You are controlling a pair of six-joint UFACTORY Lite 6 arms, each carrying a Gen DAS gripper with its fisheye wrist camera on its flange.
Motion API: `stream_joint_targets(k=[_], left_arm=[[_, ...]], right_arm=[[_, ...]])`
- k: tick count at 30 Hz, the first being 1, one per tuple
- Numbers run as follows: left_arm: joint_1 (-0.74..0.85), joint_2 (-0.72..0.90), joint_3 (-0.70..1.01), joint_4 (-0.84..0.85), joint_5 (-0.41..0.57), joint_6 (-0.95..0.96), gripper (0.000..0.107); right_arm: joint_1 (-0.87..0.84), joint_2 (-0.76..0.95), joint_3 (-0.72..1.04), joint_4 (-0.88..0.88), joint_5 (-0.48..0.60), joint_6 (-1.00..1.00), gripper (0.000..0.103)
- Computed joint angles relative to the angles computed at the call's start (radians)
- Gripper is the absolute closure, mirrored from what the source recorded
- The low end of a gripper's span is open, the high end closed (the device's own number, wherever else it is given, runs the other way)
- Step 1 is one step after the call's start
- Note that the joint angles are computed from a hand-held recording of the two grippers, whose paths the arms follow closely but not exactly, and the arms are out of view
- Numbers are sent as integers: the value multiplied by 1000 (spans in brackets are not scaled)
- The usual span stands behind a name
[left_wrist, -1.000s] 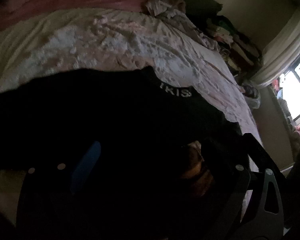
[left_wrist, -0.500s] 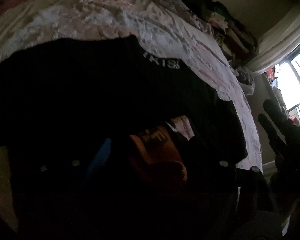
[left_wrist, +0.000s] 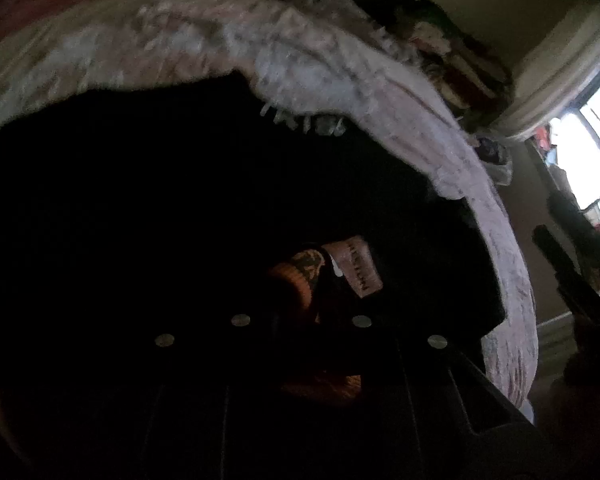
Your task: Fold small clothes
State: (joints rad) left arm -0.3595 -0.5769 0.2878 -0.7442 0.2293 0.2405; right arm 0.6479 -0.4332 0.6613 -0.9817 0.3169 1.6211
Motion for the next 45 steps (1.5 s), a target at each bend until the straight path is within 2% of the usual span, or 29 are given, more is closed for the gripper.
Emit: stream_joint_targets(k=[1,7,11,19,22,26,30,35,38,40,43,45], left_arm=[[6,-34,5,73,7,-44,99],[128,-97,120,235,100,-84,100],[263,-75,192,165,181,89,100],[427,-23,184,8,228,352,100],[469,0,176,-29,233,411,90],[584,-10,157,-102,274,528,89],[674,-54,143,-87,297,560,89],[571,-120,109,8,275,467,89],[436,-109,66,91,208,358,88],[350,-77,31,214,135,220,87],[319,-28,-17,276,75,164,81],[330,-13,-44,259,44,197,78]], right_arm=[[-7,-5,-3,12,2,-13,39],[-46,-27,-15,55,38,-79,39],[-100,-56,-36,78,65,-119,39],[-207,-103,-81,155,43,-208,39],[-192,-88,-76,142,40,-202,39],[-116,-24,-43,54,64,-128,39],[-27,52,-4,-29,88,-53,39],[64,171,51,-100,63,4,39],[102,260,87,-107,34,2,39],[121,309,107,-101,32,-12,39],[133,364,125,-82,25,-42,38],[135,381,124,-77,29,-47,33]])
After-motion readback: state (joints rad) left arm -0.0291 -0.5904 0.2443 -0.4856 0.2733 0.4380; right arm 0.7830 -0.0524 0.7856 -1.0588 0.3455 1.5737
